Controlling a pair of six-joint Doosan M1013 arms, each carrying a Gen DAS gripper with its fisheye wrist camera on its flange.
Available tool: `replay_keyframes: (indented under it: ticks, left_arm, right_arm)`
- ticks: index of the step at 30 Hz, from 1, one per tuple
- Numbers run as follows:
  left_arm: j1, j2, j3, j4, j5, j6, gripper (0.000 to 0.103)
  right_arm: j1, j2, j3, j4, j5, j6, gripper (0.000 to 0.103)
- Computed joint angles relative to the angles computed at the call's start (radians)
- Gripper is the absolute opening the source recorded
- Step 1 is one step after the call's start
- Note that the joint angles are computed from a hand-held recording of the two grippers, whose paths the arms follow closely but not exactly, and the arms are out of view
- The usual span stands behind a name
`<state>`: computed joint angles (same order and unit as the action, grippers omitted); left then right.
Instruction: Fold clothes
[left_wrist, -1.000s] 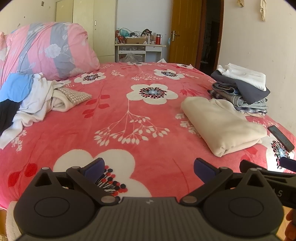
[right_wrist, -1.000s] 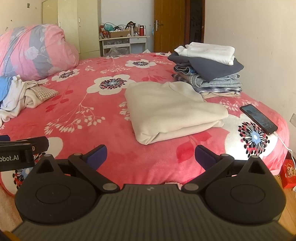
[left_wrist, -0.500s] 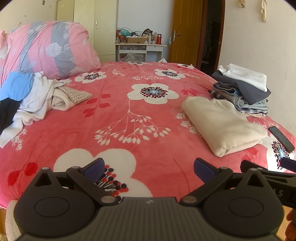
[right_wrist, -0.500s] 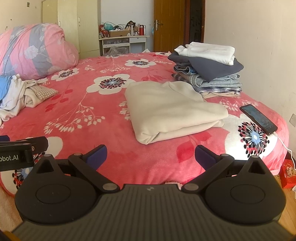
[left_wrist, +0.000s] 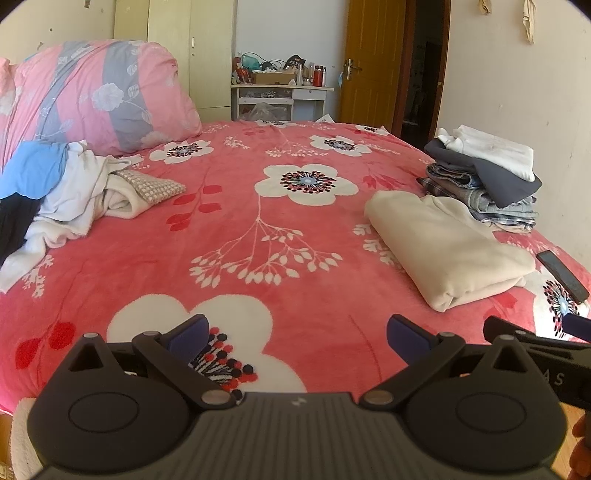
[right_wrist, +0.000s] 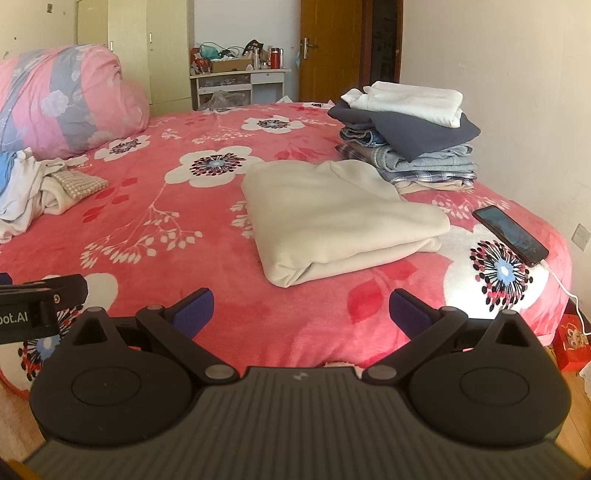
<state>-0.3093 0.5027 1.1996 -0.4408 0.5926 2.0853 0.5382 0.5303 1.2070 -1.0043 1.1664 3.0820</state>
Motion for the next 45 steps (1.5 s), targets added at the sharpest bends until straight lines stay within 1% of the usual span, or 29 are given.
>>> replay_keyframes:
  ticks: [27, 45]
  left_arm:
    - [-0.006, -0.005, 0.011, -0.016, 0.001, 0.026, 0.103]
    - [-0.023, -0.008, 0.025, -0.069, 0.025, 0.089, 0.103]
  right_arm:
    - [0.003, -0.008, 0.012, -0.005, 0.009, 0.014, 0.102]
    - [0.004, -0.031, 0.05, -0.003, 0.054, 0.047, 0.102]
